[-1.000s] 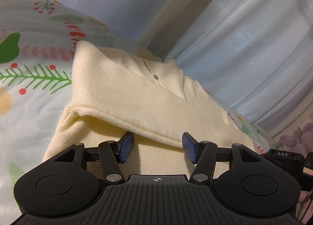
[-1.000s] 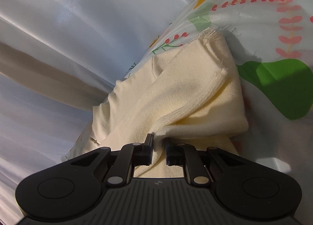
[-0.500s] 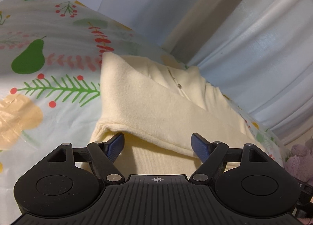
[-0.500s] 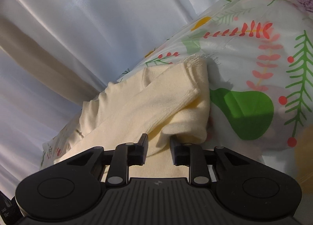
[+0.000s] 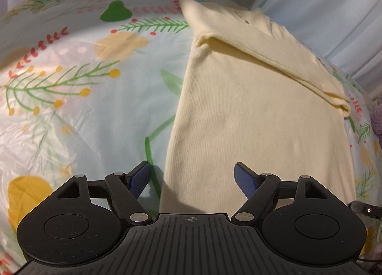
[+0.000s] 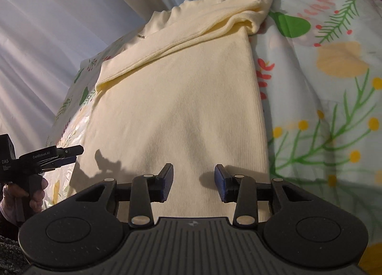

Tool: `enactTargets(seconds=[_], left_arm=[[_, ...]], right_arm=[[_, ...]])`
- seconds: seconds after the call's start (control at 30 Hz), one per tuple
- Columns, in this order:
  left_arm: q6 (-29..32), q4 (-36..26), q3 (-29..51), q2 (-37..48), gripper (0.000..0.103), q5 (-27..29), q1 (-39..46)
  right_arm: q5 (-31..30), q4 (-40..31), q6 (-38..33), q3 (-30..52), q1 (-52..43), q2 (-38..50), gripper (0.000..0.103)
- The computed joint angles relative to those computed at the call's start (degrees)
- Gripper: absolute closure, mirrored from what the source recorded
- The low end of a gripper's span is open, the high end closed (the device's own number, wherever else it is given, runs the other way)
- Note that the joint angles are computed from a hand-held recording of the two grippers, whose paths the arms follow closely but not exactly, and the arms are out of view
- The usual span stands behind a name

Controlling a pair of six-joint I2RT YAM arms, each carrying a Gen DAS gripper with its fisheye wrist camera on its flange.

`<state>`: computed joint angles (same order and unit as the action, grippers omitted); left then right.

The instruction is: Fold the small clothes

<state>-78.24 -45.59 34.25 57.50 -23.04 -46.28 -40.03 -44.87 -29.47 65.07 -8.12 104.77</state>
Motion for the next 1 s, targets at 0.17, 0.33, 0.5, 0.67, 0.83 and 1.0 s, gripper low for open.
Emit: enactTargets(seconds=[0.17, 0.33, 0.5, 0.67, 0.83, 1.0], left_arm=[[-8.2, -6.3, 0.6, -3.0, 0.031, 0.7, -10.3], [-13.7, -7.0, 0.1, -4.2, 0.041, 1.3, -16.7], [-16.6, -6.4, -0.1, -5.2, 0.063, 1.0, -19.5], [-15.1, -6.1, 1.3, -2.8, 0.077, 1.4, -20.2], [-13.1, -4.3, -0.3, -5.4, 0.080, 3.2, -18.7], [-8.8, -1.6, -2.3, -6.8, 0.081, 7.6, -13.9]], right_arm=[[2.0, -4.6, -4.9, -2.9, -6.2, -3.4, 0.066], [2.6, -7.0, -8.6, -4.4, -10.6, -5.6, 0.066], [3.6, -7.4, -12.4, -5.4, -12.6, -5.5, 0.065], [1.8, -6.2, -14.0, -7.3, -12.8, -6.0, 0.069], [0.4, -6.4, -12.4, -6.3, -12.3, -4.2, 0.085], [0.7, -7.4, -10.0, -5.2, -10.6, -2.9, 0.083]])
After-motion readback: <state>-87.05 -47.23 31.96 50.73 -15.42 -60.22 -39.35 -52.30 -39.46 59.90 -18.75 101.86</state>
